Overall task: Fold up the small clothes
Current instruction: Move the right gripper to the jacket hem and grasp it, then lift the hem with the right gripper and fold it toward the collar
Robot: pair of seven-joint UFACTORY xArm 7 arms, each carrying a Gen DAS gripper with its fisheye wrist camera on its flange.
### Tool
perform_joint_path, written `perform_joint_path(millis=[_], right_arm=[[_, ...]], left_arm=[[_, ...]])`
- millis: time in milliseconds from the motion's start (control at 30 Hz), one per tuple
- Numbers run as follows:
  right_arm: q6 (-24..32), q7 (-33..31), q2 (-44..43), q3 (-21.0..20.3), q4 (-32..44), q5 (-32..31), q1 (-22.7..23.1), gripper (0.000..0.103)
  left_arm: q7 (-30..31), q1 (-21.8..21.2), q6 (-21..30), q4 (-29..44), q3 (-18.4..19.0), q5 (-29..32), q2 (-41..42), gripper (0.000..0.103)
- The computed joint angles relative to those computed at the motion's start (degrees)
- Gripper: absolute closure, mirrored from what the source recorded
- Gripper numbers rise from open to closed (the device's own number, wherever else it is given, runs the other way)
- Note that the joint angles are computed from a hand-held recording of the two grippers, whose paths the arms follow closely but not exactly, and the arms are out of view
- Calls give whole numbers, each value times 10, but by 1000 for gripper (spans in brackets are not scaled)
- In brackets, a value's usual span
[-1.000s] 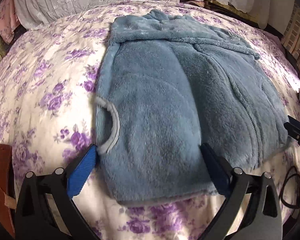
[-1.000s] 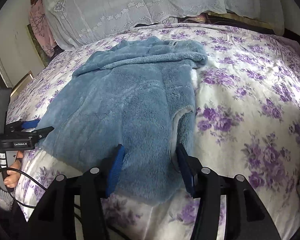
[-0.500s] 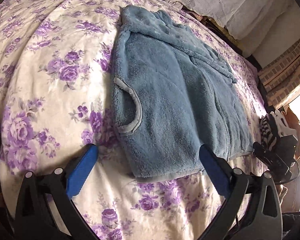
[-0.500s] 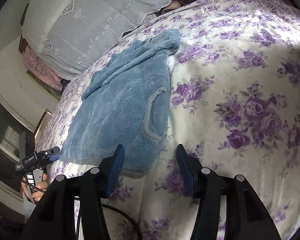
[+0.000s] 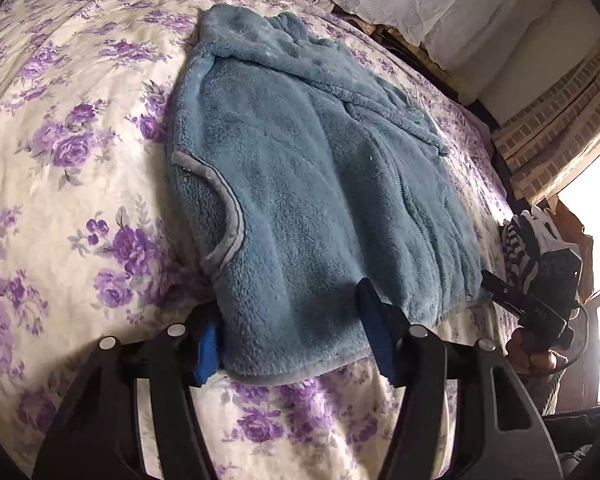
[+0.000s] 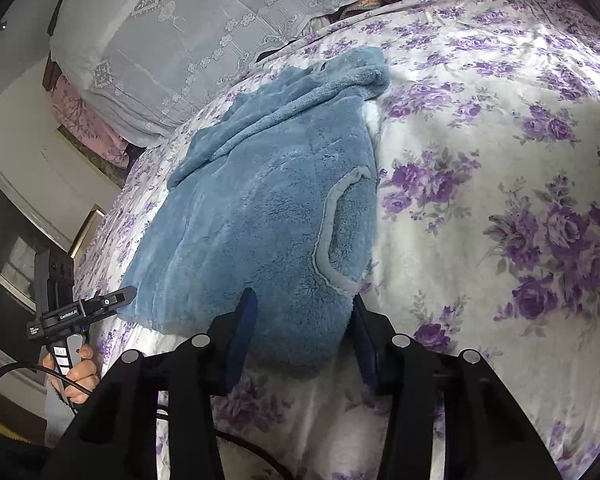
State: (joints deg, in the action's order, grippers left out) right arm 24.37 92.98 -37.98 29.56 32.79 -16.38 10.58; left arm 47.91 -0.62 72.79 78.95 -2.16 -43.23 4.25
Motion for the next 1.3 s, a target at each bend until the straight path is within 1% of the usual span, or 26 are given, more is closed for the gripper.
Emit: perform_joint_path(millis=[67,100,133,167,200,233,267,333,400,433,467,500,533,567,600,633,667,733,767,800,867,933,1000,1133,1200,1300], right_arm=[[-5,5,-2,3,-3,-2,-4,61],[-4,7,-4,5,-4,-4,-6,64],[-8,11,-7,8,-6,-6,-8,74],[-15,16,-12,11,-11,-8,-11,81],[-15,24,-20,17,-13,-11,-17,83],[-12,29,-26,23,-13,-14,-22,86],[-8,31,-30,28,-11,-17,-25,86],[2,27,-29,29,-5,-20,-25,86],[11,18,-22,24,-1,-18,-19,86],[12,10,-15,16,0,-14,-11,86],[13,2,-8,8,0,-9,-3,83],[4,8,-9,5,-7,-6,-2,83],[-6,13,-11,4,-12,-4,-2,83],[-16,15,-13,1,-17,-1,-1,83],[-23,19,-14,2,-21,0,-3,83],[-24,21,-13,5,-21,1,-6,83],[-21,23,-12,10,-18,0,-10,83],[-17,25,-11,16,-14,-5,-16,83],[-15,27,-13,21,-12,-9,-20,85],[-11,29,-14,25,-10,-13,-23,85],[-7,28,-13,27,-6,-18,-25,86],[-6,28,-11,25,-4,-19,-24,86],[-9,28,-10,22,-6,-18,-20,86],[1,26,-5,22,1,-21,-22,86],[21,24,-5,28,14,-29,-25,87],[35,24,-15,32,24,-44,-30,88]], left_arm=[[-9,4,19,16,1,-14,15,37],[-10,7,23,17,1,-20,17,37],[-9,8,22,16,0,-21,15,38],[-9,7,10,8,-1,-18,8,47],[-7,7,-1,0,0,-15,3,52],[-6,8,-6,-2,1,-14,2,60],[-6,9,-5,-1,2,-17,2,71],[-10,12,-1,4,5,-22,6,78],[-13,15,6,10,5,-24,12,79],[-14,13,-1,8,3,-15,10,78],[-15,11,-9,5,2,-4,9,74],[-13,8,-16,0,0,-1,7,73],[-6,6,-24,-7,-2,0,2,69],[-1,6,-26,-10,-2,0,-1,63],[3,4,-28,-14,-2,-1,-4,59],[9,0,-34,-21,-4,-1,-10,51],[15,-4,-44,-29,-5,3,-17,48],[27,-17,-81,-54,-9,17,-38,48],[34,-21,-96,-64,-8,18,-46,51],[38,-24,-100,-68,-6,17,-50,54],[36,-25,-93,-62,2,9,-45,66],[30,-23,-84,-53,6,4,-38,69],[31,-24,-91,-57,4,7,-41,69],[28,-34,-130,-77,0,31,-59,69],[19,-37,-131,-73,1,43,-59,69],[5,-38,-117,-55,3,55,-53,73]])
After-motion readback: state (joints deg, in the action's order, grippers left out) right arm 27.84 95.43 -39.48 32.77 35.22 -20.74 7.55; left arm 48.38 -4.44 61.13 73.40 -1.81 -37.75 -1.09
